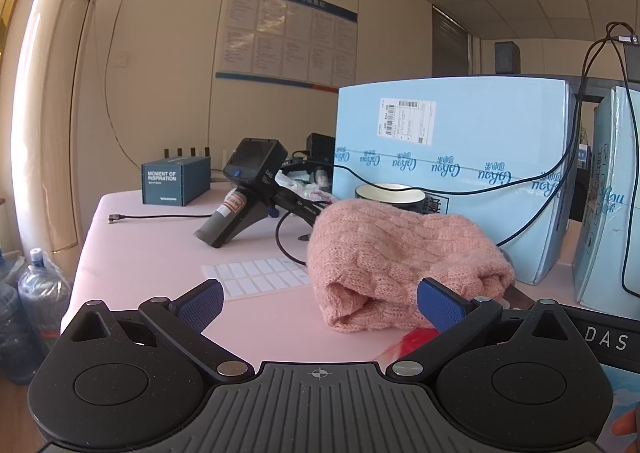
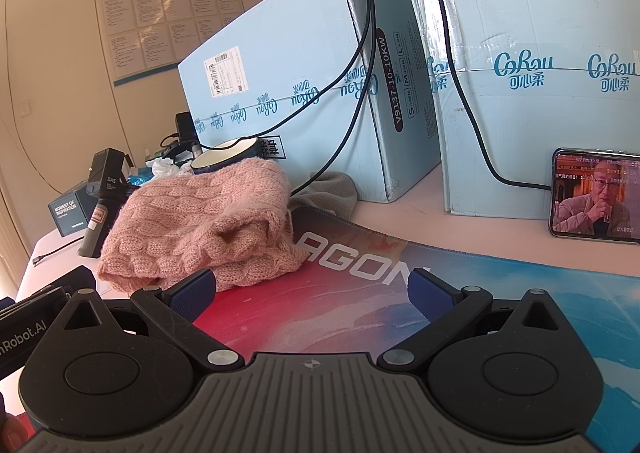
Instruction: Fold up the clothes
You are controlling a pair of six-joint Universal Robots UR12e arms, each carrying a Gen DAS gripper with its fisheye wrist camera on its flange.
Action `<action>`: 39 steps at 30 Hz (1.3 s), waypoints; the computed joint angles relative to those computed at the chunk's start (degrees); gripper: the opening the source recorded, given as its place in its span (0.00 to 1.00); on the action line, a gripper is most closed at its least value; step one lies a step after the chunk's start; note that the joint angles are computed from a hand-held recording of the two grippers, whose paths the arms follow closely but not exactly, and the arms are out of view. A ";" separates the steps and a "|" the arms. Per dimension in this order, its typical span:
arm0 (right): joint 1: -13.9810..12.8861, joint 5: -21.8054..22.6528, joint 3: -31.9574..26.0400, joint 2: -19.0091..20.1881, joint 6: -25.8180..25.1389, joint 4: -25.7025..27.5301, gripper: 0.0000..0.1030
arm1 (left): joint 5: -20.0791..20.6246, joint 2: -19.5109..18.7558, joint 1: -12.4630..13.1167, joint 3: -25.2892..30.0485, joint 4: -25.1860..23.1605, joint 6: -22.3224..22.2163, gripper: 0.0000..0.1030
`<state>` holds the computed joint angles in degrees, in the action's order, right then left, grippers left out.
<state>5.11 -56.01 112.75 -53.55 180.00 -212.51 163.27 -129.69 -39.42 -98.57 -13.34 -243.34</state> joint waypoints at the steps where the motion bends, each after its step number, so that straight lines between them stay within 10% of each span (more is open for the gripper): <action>1: 0.01 0.00 -0.02 0.01 0.01 0.02 1.00 | 0.05 -0.02 -0.01 0.00 0.04 0.07 1.00; 39: -0.11 0.12 0.07 -0.09 0.13 0.17 1.00 | -0.06 -0.18 -0.07 0.17 0.72 0.65 1.00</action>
<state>5.00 -55.89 112.82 -53.64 180.13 -212.34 163.22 -129.86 -39.50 -98.39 -12.62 -242.69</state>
